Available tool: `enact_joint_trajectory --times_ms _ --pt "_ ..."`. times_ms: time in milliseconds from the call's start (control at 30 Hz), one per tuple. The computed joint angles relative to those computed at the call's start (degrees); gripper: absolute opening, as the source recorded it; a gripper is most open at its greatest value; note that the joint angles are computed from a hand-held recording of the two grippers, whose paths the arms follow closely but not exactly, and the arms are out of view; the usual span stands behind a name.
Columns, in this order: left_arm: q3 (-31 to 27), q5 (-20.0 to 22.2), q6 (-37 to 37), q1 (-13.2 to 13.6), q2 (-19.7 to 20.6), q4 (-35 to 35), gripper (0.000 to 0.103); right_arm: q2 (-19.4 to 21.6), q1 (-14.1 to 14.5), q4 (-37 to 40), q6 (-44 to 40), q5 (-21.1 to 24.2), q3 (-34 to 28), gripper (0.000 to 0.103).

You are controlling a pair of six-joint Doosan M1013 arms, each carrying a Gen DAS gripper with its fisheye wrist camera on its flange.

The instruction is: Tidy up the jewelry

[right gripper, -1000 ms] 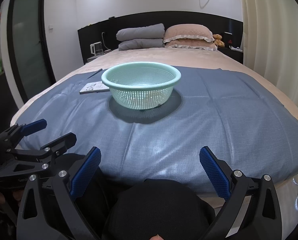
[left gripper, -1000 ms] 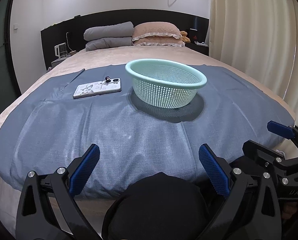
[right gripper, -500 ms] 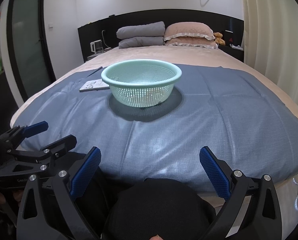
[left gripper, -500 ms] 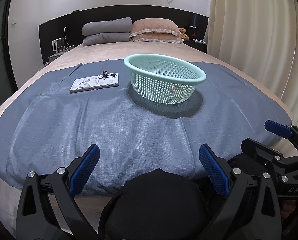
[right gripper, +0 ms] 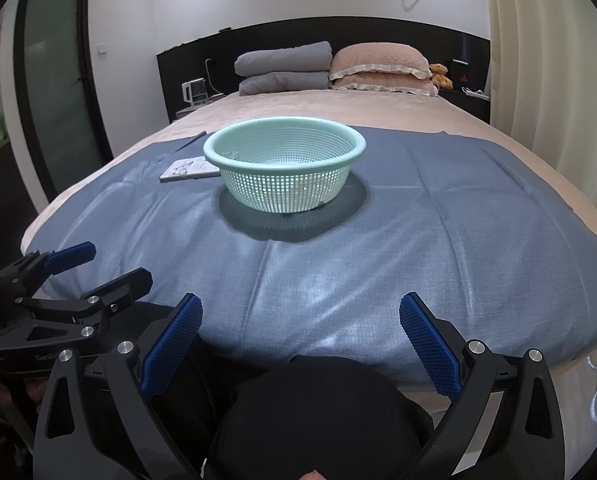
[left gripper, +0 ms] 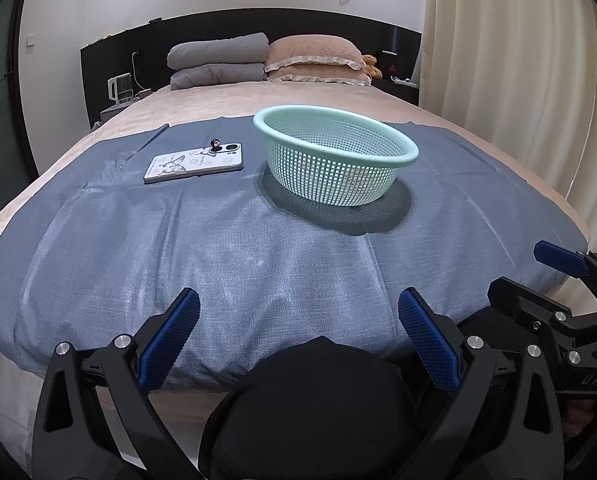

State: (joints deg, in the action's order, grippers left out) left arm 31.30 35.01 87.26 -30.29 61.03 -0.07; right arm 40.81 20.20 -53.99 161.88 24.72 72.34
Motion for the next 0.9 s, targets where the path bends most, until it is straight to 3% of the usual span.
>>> enact_joint_trajectory --times_ms 900 --pt "0.9 -0.6 -1.5 -0.2 -0.4 2.5 0.097 -0.1 0.1 -0.9 0.9 0.1 0.2 0.095"
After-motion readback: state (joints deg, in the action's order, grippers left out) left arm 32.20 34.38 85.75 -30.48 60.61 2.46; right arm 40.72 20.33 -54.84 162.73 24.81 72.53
